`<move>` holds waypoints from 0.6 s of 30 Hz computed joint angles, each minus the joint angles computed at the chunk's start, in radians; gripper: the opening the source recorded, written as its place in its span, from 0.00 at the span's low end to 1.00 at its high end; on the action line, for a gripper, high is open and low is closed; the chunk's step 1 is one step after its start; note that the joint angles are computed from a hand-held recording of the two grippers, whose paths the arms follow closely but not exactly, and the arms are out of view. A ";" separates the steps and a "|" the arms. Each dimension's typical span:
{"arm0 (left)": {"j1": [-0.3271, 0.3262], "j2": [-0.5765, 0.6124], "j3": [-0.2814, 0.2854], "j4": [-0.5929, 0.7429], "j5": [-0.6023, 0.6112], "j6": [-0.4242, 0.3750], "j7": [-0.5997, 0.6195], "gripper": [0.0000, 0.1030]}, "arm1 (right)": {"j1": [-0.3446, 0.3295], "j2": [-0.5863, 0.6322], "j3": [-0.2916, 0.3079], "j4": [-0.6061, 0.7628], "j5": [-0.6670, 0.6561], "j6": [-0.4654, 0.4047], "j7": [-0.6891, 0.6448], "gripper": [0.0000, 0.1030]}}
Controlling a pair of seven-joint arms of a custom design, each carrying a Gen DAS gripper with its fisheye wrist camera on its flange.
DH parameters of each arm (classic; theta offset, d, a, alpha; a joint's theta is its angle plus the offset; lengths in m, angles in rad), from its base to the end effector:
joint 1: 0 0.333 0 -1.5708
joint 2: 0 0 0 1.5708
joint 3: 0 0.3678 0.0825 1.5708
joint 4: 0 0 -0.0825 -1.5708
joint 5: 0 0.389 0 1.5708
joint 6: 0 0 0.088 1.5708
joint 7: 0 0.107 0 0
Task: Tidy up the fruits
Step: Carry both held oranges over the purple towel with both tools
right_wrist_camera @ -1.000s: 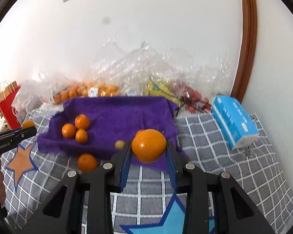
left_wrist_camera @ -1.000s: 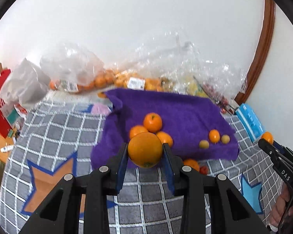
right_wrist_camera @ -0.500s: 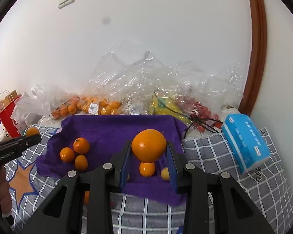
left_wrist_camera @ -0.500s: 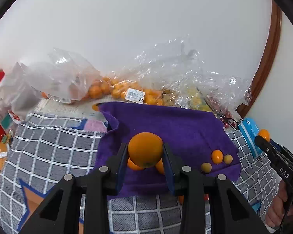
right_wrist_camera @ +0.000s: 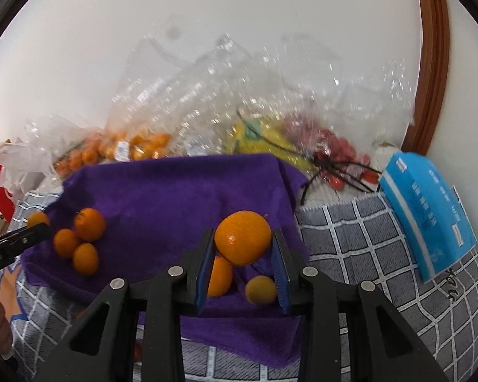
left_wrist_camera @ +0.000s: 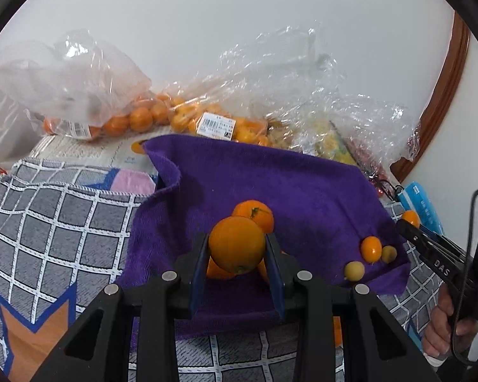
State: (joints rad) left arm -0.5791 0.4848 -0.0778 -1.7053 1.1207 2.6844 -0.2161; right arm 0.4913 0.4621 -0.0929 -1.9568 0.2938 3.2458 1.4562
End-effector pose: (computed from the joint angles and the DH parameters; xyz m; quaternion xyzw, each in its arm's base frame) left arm 0.5636 -0.4596 0.3962 -0.7222 0.5689 -0.3332 0.2092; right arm 0.6458 0.2502 0.3801 -0.7190 0.5670 -0.2182 0.3374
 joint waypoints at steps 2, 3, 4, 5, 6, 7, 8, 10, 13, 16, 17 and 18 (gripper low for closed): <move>0.004 0.005 -0.001 -0.001 -0.004 0.009 0.004 0.32 | -0.001 0.008 -0.002 0.003 -0.001 -0.004 -0.002 0.33; 0.005 0.007 -0.001 -0.001 -0.007 0.011 0.006 0.32 | 0.004 0.014 -0.010 0.006 -0.001 -0.007 0.000 0.33; 0.006 0.010 -0.001 -0.001 -0.012 0.013 0.010 0.32 | 0.015 0.019 -0.024 0.009 -0.003 -0.013 0.002 0.33; 0.008 0.014 -0.003 0.002 -0.020 0.016 0.018 0.32 | 0.034 0.025 -0.047 0.014 -0.006 -0.021 0.007 0.33; 0.009 0.017 -0.003 0.003 -0.026 0.019 0.025 0.32 | 0.051 0.031 -0.067 0.017 -0.010 -0.027 0.012 0.33; 0.010 0.022 -0.004 0.006 -0.034 0.020 0.036 0.32 | 0.064 0.037 -0.083 0.021 -0.013 -0.030 0.018 0.33; 0.009 0.026 -0.003 0.009 -0.041 0.020 0.043 0.32 | 0.067 0.041 -0.087 0.022 -0.017 -0.027 0.022 0.33; 0.000 0.028 0.009 0.008 -0.034 0.024 0.034 0.32 | 0.044 0.043 -0.062 0.023 -0.019 -0.016 0.019 0.33; -0.004 0.028 0.014 0.008 -0.028 0.031 0.038 0.32 | 0.039 0.045 -0.055 0.021 -0.018 -0.004 0.015 0.33; -0.006 0.029 0.017 0.008 -0.023 0.041 0.036 0.32 | 0.038 0.048 -0.054 0.024 -0.015 -0.006 0.010 0.33; -0.008 0.029 0.021 0.008 -0.017 0.044 0.030 0.32 | 0.046 0.050 -0.062 0.025 -0.014 -0.006 0.010 0.33; -0.010 0.030 0.022 0.008 -0.013 0.046 0.028 0.32 | 0.055 0.051 -0.071 0.026 -0.014 -0.007 0.011 0.33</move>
